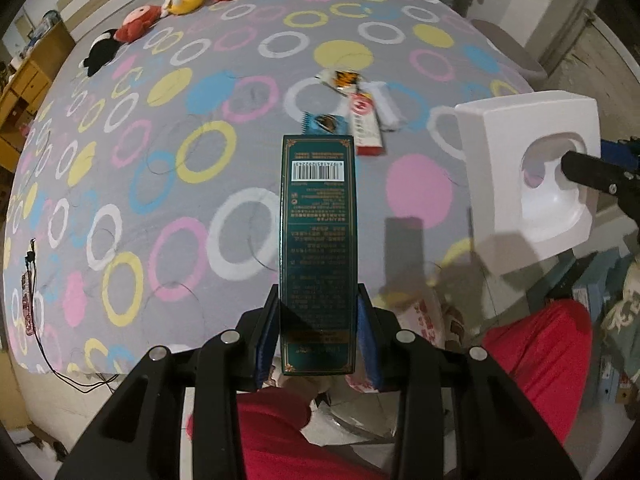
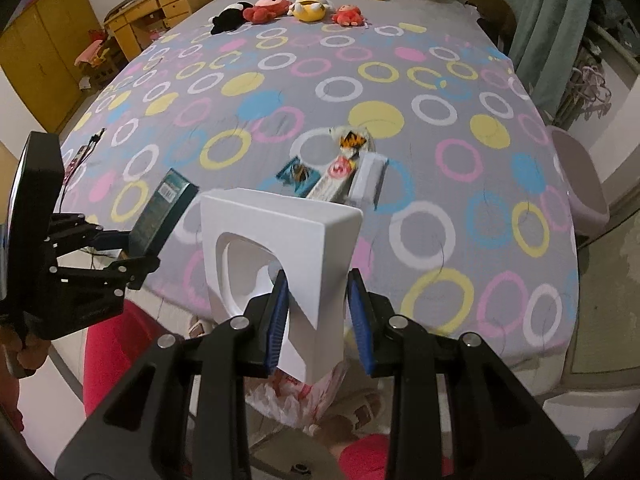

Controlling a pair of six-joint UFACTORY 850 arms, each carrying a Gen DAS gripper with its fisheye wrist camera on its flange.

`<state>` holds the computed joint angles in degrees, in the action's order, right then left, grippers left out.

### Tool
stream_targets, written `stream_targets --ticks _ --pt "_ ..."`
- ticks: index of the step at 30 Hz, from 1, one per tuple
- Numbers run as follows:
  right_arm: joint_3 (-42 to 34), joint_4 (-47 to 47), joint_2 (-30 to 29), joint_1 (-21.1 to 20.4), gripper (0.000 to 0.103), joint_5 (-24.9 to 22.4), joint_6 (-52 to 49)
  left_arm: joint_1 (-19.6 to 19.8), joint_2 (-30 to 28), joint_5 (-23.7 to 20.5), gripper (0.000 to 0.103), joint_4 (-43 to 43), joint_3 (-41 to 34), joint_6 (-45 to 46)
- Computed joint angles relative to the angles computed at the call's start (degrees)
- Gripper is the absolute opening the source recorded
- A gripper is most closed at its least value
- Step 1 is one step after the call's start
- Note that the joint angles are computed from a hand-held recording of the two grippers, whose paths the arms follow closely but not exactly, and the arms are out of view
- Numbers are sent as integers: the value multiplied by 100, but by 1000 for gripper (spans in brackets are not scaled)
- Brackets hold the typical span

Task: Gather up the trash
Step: 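Lift and carry the white tray and green box toward the trash bag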

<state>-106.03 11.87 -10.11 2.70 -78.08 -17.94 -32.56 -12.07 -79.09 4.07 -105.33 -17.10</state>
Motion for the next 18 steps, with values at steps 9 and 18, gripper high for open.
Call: stream_targets --ticks 9,18 --pt "1045 90 945 -178 30 84 -213 -495 375 146 35 39 588 -196" --pt "1865 116 1618 -219 30 145 -310 -883 789 537 35 11 1322 -427"
